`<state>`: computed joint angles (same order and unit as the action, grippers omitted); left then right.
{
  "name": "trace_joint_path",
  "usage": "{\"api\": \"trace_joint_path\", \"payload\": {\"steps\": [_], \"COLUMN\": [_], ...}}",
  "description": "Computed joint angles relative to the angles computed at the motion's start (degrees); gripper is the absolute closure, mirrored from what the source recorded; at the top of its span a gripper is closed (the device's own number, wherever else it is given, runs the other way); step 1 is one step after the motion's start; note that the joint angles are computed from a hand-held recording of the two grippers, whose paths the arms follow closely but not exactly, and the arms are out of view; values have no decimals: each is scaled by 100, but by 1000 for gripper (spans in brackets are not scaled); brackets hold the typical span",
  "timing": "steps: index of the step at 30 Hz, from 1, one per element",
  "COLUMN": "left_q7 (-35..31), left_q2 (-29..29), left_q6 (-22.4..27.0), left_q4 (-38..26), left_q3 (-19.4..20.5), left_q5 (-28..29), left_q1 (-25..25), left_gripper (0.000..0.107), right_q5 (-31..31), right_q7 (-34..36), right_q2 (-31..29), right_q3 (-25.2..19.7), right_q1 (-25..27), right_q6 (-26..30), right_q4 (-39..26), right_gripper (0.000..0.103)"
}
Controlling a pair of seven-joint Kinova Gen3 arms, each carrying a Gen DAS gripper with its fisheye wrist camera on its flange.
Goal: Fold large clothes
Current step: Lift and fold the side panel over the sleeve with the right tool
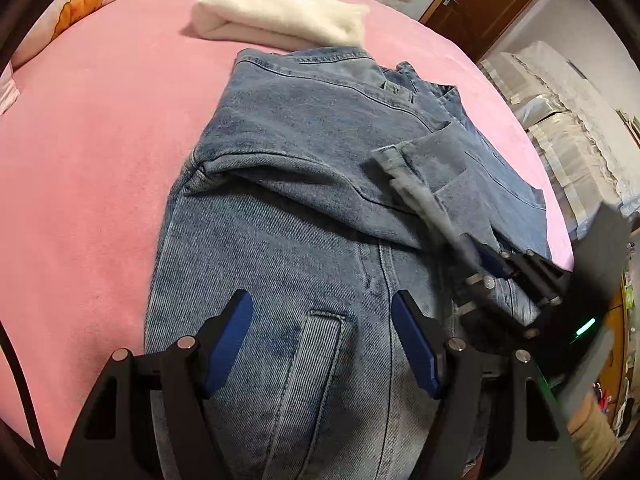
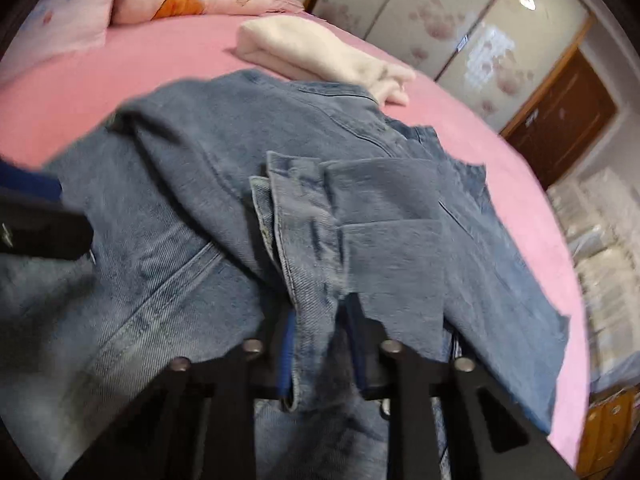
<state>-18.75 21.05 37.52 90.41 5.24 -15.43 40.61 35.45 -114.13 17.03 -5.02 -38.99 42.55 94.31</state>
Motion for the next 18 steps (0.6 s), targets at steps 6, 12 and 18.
{"api": "trace_joint_path", "payload": {"steps": [6,12,18], "left_q7": [76,126,-134], "left_q2": [51,157,398], "left_q6": [-106,-251,-175], "left_q4": [-104,-321,-618], "left_q3": [-95,-163,-144], "left_q5": [-111,-257,-190], "left_q1": [13,91,67], "left_gripper": [37,37,37], "right_q5": [-1091,-1642,-2010], "right_q7": [1100,1273,524], "right_q2": [-237,-567,-423], "right_q3": [-142,76,468], "right_q1": [944,1683,2208], "right_q6": [-137,-940,-1178], "right_q4": [-685,-1267,-1124], "right_gripper": [94,102,101]}}
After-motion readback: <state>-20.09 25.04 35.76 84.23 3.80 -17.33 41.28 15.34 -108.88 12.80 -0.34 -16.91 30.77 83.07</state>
